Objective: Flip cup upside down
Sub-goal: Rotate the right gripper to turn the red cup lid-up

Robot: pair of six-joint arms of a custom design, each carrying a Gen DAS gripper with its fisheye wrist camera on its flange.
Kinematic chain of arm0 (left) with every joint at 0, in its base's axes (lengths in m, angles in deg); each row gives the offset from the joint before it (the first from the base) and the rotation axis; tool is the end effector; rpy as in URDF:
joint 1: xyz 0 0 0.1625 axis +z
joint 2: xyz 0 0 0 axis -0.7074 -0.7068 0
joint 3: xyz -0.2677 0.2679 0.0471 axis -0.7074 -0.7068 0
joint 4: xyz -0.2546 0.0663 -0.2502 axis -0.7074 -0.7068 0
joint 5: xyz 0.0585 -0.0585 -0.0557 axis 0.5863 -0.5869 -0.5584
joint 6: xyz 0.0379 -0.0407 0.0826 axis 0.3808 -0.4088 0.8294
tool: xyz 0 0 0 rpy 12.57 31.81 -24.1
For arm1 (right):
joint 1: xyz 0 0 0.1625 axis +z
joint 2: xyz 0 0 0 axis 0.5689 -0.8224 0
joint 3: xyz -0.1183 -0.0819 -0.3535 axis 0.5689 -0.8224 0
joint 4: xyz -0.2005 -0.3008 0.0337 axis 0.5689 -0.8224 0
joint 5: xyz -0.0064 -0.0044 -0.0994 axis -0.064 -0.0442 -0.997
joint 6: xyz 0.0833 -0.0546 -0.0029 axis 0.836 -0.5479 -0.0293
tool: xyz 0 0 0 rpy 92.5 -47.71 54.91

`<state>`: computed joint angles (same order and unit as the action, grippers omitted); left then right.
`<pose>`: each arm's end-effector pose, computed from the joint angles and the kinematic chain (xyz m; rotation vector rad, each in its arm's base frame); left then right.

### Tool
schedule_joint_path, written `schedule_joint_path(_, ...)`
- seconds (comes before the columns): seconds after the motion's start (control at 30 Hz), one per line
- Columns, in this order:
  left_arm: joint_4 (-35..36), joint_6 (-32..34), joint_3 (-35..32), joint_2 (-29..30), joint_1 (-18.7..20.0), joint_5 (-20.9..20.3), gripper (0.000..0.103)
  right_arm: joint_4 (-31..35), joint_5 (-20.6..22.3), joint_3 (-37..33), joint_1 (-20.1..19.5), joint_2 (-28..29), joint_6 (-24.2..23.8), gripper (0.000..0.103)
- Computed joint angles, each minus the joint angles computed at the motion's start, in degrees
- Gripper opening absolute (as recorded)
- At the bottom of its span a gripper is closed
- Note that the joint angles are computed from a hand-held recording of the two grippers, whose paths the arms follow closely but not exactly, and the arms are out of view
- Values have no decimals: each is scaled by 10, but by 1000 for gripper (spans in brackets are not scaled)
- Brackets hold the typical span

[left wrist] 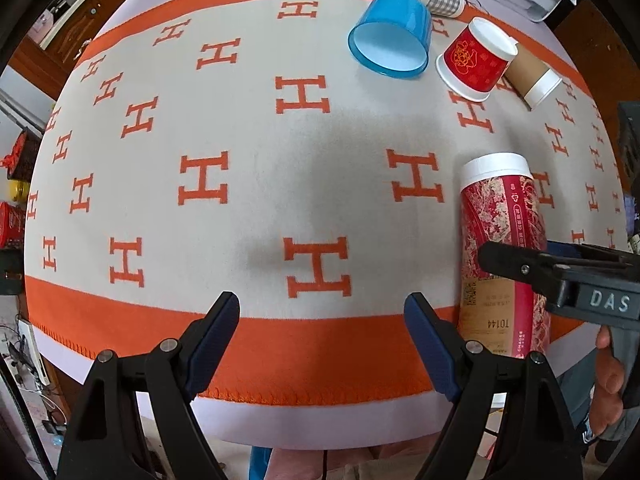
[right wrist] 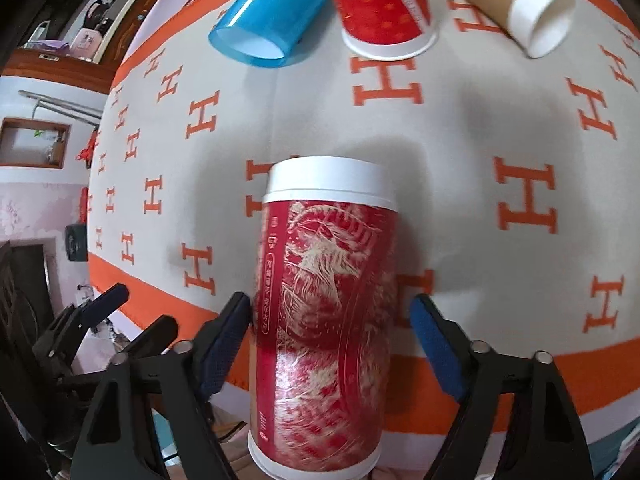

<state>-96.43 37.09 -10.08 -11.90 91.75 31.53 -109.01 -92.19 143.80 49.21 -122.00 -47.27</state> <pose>-0.3535 -0.6482 0.0191 0.3416 2.3883 0.0125 0.0225 -0.6565 0.2905 -0.2622 -2.7037 0.0318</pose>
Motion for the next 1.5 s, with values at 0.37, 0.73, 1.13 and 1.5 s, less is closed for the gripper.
schedule_joint_path(0.37,-9,19,-14,9,-1,0,83,-67,33,72,-3,-39,4,73)
schedule_joint_path(0.73,-75,39,37,-21,-15,30,83,-183,10,153,32,-111,-18,73)
schedule_joint_path(1.13,-226,63,101,-37,-27,106,83,-576,-28,246,51,-106,-220,73)
schedule_joint_path(1.5,-314,47,158,-52,-26,141,83,-863,-4,350,43,-70,-420,74)
